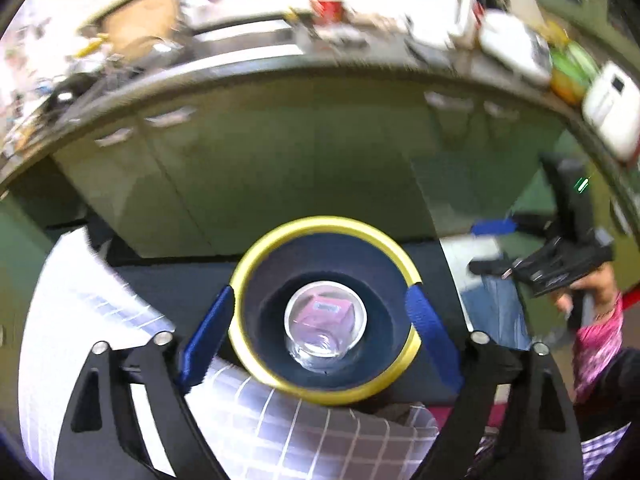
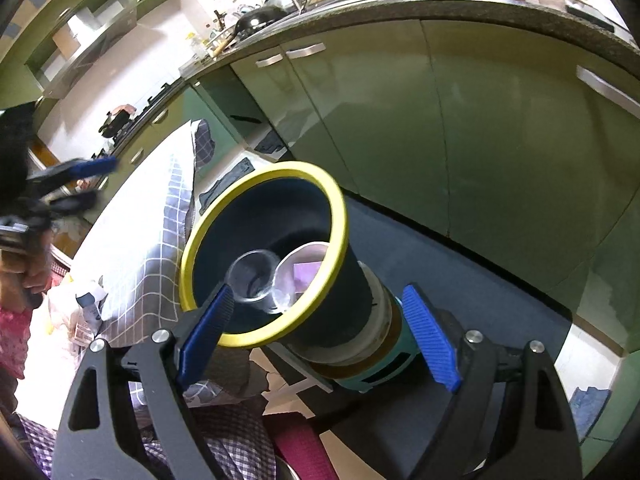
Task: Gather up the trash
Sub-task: 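Carry the plastic cup over the bin and open the left gripper, then move both grippers back toward the remaining trash on the table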
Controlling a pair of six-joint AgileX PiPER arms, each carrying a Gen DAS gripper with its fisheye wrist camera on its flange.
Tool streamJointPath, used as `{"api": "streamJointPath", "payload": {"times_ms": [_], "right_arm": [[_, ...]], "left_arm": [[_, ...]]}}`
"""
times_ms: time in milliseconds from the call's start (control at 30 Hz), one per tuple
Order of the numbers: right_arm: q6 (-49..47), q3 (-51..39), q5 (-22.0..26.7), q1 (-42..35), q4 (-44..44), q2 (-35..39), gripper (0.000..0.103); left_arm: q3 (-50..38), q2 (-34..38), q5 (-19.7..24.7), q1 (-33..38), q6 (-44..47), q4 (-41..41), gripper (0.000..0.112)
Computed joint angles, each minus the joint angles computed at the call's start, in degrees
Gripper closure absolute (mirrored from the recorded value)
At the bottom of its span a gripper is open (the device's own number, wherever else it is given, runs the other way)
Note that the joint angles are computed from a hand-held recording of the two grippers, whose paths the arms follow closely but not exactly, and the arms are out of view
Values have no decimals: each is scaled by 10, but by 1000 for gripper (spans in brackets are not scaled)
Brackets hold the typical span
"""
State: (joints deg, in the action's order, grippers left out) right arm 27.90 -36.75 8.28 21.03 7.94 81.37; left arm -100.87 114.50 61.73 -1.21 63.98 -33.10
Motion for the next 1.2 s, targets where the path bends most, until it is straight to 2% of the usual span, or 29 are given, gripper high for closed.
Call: {"api": "streamJointPath", "payload": {"times_ms": [100,167,233,300,400,500,767,1033,1200], "right_arm": [[-66,-19,0,11,63,27,21],[-80,-33,4,21,76,41,21],[-76,-54,10,35,70,59,21],[-63,-80,21,53,52,78,21],[-39,-116,41,75,21,98,21],[-24,-165,65,101,-2,126,21],[-103,-332,140,168,45,230,21],[-170,-456,181,221,105,297,21],[-192,-536,202,248,133,346,21]], "left_arm": [[79,-73,-32,53,15,-40,21],[133,-117,-55,101,34,-72,20],[171,-145,-64,147,55,-101,18],[232,-184,-95,200,83,-126,18],[263,-200,-85,290,119,-157,17],[272,-197,-63,378,143,-178,14],[307,-178,-67,577,252,-244,14],[307,-141,-117,655,313,-269,14],[294,-127,-117,666,316,-281,14]]}}
